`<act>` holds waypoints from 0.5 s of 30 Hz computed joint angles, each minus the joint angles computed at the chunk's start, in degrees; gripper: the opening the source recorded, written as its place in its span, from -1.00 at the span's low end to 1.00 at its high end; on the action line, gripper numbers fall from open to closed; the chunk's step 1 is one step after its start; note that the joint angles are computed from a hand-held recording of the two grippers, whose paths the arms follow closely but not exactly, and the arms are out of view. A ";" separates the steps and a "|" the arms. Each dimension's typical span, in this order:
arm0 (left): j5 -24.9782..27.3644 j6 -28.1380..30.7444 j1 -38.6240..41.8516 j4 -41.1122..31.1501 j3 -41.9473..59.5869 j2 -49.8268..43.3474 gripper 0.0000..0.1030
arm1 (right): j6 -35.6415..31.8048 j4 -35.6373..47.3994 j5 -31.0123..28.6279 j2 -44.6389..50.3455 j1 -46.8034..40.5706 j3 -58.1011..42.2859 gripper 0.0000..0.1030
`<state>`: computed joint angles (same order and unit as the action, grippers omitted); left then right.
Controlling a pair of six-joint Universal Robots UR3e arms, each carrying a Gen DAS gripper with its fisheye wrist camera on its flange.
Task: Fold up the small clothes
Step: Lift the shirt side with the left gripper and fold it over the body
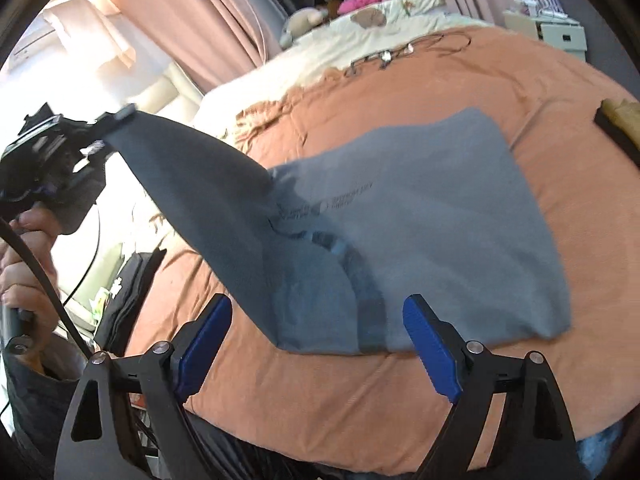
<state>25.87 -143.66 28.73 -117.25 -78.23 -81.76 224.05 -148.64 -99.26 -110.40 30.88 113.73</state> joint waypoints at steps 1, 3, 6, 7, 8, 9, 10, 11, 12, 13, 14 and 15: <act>0.17 -1.72 -1.36 2.26 -0.53 -0.07 -0.88 | 0.53 0.04 -0.92 -0.71 0.66 0.53 0.68; 0.52 -5.15 -4.16 7.04 -1.78 -0.26 -0.88 | 1.24 1.17 -2.60 -2.46 1.69 1.48 0.68; 1.40 -10.44 -8.50 14.12 -3.02 -0.95 -0.88 | 1.80 3.26 -3.26 -5.29 2.30 2.57 0.68; 1.74 -12.07 -9.85 16.21 -3.20 -1.26 -0.88 | 1.99 3.59 -3.54 -6.99 2.41 3.52 0.68; 2.28 -14.26 -11.74 19.16 -3.49 -1.72 -0.88 | 2.46 3.67 -4.39 -7.64 3.06 3.94 0.68; 2.69 -15.74 -12.97 21.11 -3.61 -2.10 -0.88 | 2.85 3.79 -5.15 -8.58 3.56 4.53 0.68; 3.32 -17.68 -14.64 23.64 -3.81 -2.59 -0.88 | 3.16 4.26 -5.50 -10.14 3.73 5.31 0.68; 3.87 -19.19 -15.95 25.58 -3.99 -2.97 -0.88 | 3.69 4.36 -5.99 -10.52 4.27 5.52 0.68; 4.79 -21.18 -17.80 28.20 -4.35 -3.49 -0.88 | 4.20 4.43 -6.45 -11.55 4.66 6.39 0.68; 5.66 -22.78 -19.42 30.38 -4.58 -4.13 -0.88 | 4.45 5.20 -6.65 -13.25 4.74 7.26 0.68; 6.60 -24.37 -21.22 32.61 -4.87 -4.86 -0.88 | 4.43 6.53 -6.41 -15.55 4.42 8.32 0.68; 7.22 -25.26 -22.42 33.90 -5.16 -5.23 -0.88 | 4.19 7.09 -5.88 -16.41 3.78 8.78 0.68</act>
<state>33.09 -168.92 6.31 -83.36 -83.39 -86.99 228.24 -141.55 -105.14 -126.81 34.66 122.51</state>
